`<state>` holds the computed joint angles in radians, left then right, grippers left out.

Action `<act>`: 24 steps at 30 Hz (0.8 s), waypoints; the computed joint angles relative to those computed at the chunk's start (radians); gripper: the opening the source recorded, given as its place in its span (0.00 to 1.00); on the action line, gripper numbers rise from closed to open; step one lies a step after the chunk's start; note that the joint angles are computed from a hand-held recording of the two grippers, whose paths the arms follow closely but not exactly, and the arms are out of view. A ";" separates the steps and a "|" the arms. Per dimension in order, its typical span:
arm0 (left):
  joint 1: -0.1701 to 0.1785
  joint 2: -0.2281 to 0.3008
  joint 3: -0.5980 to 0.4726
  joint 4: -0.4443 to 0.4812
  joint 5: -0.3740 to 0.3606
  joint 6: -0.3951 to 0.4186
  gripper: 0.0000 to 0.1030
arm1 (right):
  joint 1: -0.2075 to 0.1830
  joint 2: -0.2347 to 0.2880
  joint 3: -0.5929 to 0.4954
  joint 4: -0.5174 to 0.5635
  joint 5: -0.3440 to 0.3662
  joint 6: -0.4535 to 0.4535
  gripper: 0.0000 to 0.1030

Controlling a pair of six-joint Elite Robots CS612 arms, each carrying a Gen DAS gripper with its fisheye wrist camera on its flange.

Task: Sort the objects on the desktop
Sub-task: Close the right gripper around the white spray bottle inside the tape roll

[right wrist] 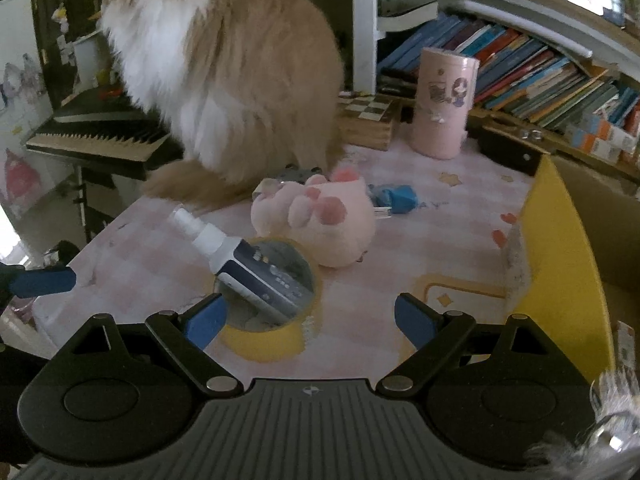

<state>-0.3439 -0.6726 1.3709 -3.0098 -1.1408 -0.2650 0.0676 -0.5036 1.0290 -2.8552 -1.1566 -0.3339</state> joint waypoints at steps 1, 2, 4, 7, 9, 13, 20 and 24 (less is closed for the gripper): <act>0.001 0.000 -0.002 0.004 0.002 -0.003 0.97 | 0.001 0.004 -0.008 0.008 0.004 -0.004 0.89; 0.001 0.001 -0.004 0.007 0.002 -0.003 0.97 | 0.002 0.008 -0.016 0.013 0.010 -0.008 0.89; 0.002 0.002 -0.007 0.010 0.001 -0.003 0.97 | 0.002 0.015 -0.032 0.024 0.030 -0.023 0.89; 0.003 0.005 -0.013 0.014 -0.001 -0.002 0.97 | 0.005 0.025 -0.057 0.044 0.055 -0.082 0.86; 0.003 0.007 -0.019 0.018 -0.004 -0.002 0.97 | 0.009 0.033 -0.081 0.089 0.071 -0.129 0.84; 0.002 0.011 -0.030 0.026 -0.006 -0.001 0.97 | 0.015 0.054 -0.138 0.198 0.094 -0.186 0.78; 0.002 0.016 -0.045 0.053 -0.005 -0.012 0.97 | 0.021 0.095 -0.232 0.346 0.104 -0.241 0.61; 0.001 0.020 -0.054 0.059 0.001 -0.011 0.97 | 0.017 0.105 -0.252 0.370 0.132 -0.258 0.49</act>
<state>-0.3431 -0.6523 1.3167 -2.9510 -1.1394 -0.2758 0.0847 -0.3984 0.7767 -2.4849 -1.0245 -0.5921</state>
